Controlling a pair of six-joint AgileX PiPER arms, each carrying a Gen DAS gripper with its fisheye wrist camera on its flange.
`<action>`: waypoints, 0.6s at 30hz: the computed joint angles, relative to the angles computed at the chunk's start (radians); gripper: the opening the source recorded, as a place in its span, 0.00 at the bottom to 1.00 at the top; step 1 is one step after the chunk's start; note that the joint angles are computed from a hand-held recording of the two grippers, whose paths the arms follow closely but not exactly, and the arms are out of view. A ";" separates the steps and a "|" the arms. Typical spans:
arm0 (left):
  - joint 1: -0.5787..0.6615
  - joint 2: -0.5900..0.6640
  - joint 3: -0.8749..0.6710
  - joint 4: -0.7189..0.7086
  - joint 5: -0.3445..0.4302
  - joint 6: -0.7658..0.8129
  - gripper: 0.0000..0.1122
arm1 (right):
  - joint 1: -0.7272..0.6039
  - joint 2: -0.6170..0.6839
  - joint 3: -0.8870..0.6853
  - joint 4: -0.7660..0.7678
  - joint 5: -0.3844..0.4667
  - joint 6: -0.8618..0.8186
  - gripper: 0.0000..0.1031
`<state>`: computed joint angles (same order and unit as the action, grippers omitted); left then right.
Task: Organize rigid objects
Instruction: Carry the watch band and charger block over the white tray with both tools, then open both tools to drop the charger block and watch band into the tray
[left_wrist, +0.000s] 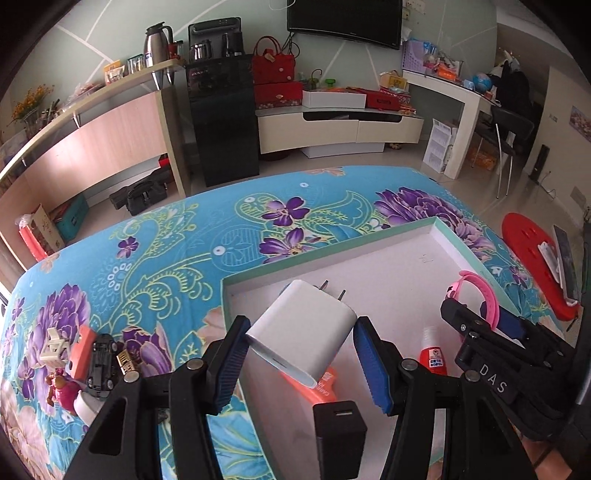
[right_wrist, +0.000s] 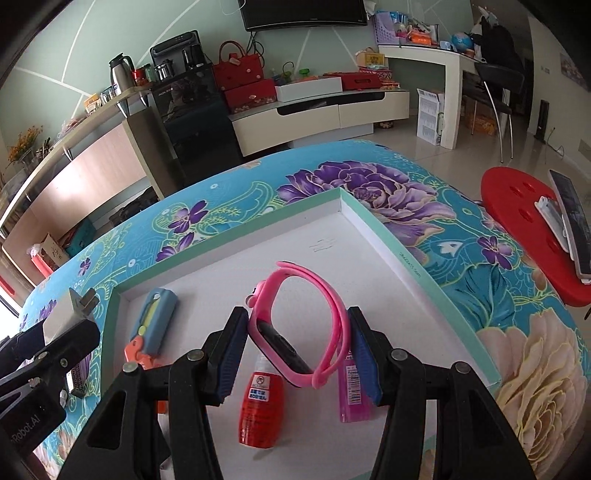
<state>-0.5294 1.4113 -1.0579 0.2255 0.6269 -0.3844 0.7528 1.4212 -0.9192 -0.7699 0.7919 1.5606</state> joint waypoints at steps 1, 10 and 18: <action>-0.006 0.014 -0.007 -0.002 0.000 -0.003 0.54 | -0.006 -0.004 0.008 0.001 -0.002 0.003 0.54; -0.043 0.103 -0.047 0.003 -0.002 -0.029 0.54 | -0.036 -0.005 0.033 0.028 -0.025 -0.017 0.54; -0.051 0.134 -0.048 0.006 0.000 -0.049 0.55 | -0.041 0.014 0.028 0.057 -0.041 -0.054 0.55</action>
